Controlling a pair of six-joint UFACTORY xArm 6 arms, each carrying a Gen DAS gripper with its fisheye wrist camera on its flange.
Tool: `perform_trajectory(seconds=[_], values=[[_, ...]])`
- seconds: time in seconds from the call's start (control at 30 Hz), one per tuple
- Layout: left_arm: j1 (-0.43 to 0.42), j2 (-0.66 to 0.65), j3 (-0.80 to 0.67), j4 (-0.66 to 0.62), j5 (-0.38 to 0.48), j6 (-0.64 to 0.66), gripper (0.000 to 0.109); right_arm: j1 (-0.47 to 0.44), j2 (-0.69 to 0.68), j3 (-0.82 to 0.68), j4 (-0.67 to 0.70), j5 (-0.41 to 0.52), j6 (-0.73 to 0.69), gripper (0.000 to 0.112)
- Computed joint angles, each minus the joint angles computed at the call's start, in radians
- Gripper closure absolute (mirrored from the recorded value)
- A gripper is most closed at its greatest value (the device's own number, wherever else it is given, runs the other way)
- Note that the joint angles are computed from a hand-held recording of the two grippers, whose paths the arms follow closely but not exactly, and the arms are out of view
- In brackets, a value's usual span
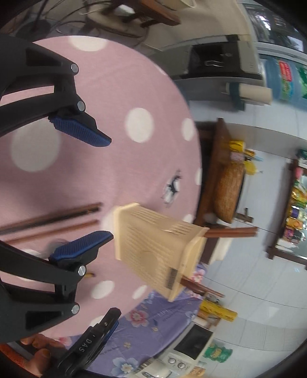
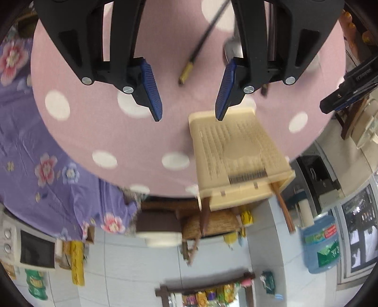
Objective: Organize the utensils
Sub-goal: 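Open both tools to release the chopstick and spoon into the holder, then grasp the black gold-tipped chopstick with the right tool while the left tool approaches chopsticks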
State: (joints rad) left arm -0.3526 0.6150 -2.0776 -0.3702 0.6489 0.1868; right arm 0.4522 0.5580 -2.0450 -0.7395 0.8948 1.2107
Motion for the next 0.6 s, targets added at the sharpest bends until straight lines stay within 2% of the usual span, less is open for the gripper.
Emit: perform_trajectory(seconds=[0.13,0.23,0.4,0.6], values=[[-0.002,-0.087,0.172,-0.026,0.006,0.067,0.051,0.033,-0.091,0.206,0.006,-0.047,0.098,0.065],[-0.013,-0.118,0.243,-0.02,0.012,0.096,0.058,0.051,-0.117,0.286,0.012,-0.087,0.127,0.065],[-0.034,-0.146,0.296,-0.035,0.011,0.14,0.06,0.062,-0.146,0.359,0.006,-0.102,0.188,0.065],[-0.063,-0.137,0.306,0.043,-0.014,0.114,0.063,0.072,-0.168,0.391,-0.027,-0.118,0.225,0.065]])
